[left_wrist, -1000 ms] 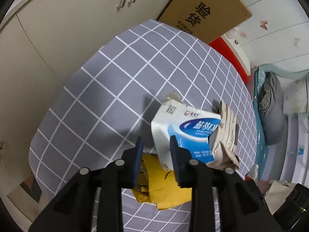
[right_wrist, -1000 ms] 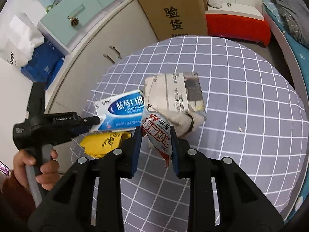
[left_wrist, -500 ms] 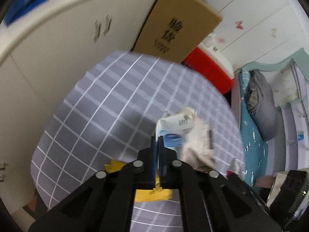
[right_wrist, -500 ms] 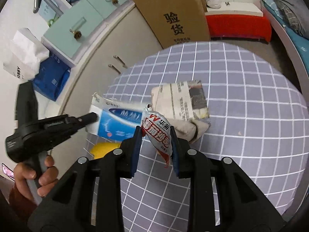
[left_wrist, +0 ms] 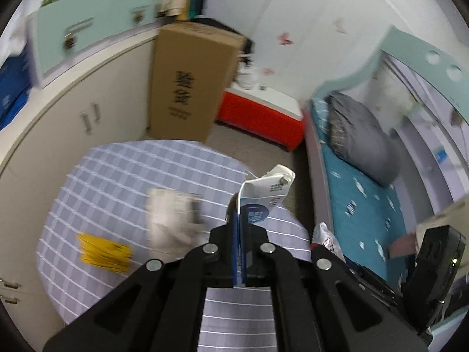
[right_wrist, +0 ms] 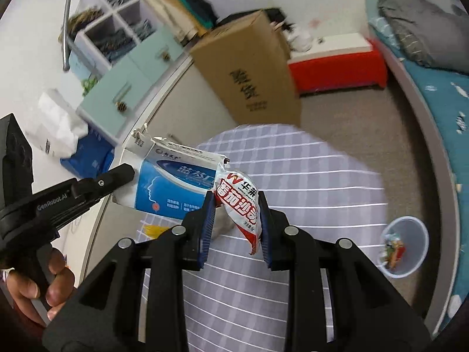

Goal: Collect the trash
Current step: 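Carry the toothpaste box and wrapper toward the blue bucket with both tools, then open the right tool over the bucket while the left opens to drop the box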

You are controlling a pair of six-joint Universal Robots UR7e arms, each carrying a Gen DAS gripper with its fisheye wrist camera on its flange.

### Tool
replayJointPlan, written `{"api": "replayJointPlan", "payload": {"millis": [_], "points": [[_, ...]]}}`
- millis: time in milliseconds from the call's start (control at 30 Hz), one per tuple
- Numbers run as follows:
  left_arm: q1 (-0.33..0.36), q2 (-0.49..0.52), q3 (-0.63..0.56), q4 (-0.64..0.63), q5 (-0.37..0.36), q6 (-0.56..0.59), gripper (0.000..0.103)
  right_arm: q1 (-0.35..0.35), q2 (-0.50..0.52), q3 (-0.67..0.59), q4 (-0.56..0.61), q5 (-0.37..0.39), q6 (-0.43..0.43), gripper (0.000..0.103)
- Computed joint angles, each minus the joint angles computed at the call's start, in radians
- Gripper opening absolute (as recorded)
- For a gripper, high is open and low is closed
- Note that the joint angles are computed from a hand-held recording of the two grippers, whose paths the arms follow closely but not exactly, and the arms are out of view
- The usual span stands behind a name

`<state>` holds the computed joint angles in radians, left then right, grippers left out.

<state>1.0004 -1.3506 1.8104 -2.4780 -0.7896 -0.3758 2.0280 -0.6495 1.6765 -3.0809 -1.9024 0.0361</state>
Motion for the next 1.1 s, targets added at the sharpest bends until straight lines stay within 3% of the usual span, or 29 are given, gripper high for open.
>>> {"api": "replayJointPlan", "payload": {"millis": [233, 500, 833, 867, 900, 933, 1100], "points": [[-0.136, 0.17, -0.029, -0.046, -0.03, -0.019, 0.001, -0.087, -0.249, 0.22, -0.093, -0.043, -0.02, 0.028], [-0.216, 0.381, -0.133, -0.076, -0.094, 0.004, 0.001, -0.196, -0.478, 0.381, -0.136, -0.093, -0.037, 0.028], [-0.248, 0.537, -0.267, -0.021, -0.106, 0.036, 0.001, -0.31, -0.57, 0.413, -0.106, -0.037, -0.046, 0.03], [-0.246, 0.542, -0.275, -0.014, -0.106, 0.037, 0.001, -0.321, -0.57, 0.408, -0.1, -0.024, -0.048, 0.035], [-0.245, 0.551, -0.286, -0.004, -0.106, 0.038, 0.001, -0.329, -0.572, 0.408, -0.097, -0.013, -0.05, 0.054], [-0.243, 0.556, -0.293, 0.002, -0.105, 0.039, 0.001, -0.334, -0.569, 0.404, -0.102, -0.018, -0.046, 0.062], [-0.236, 0.578, -0.327, 0.037, -0.1, 0.04, 0.001, -0.342, -0.556, 0.383, -0.089, -0.018, -0.047, 0.064]]}}
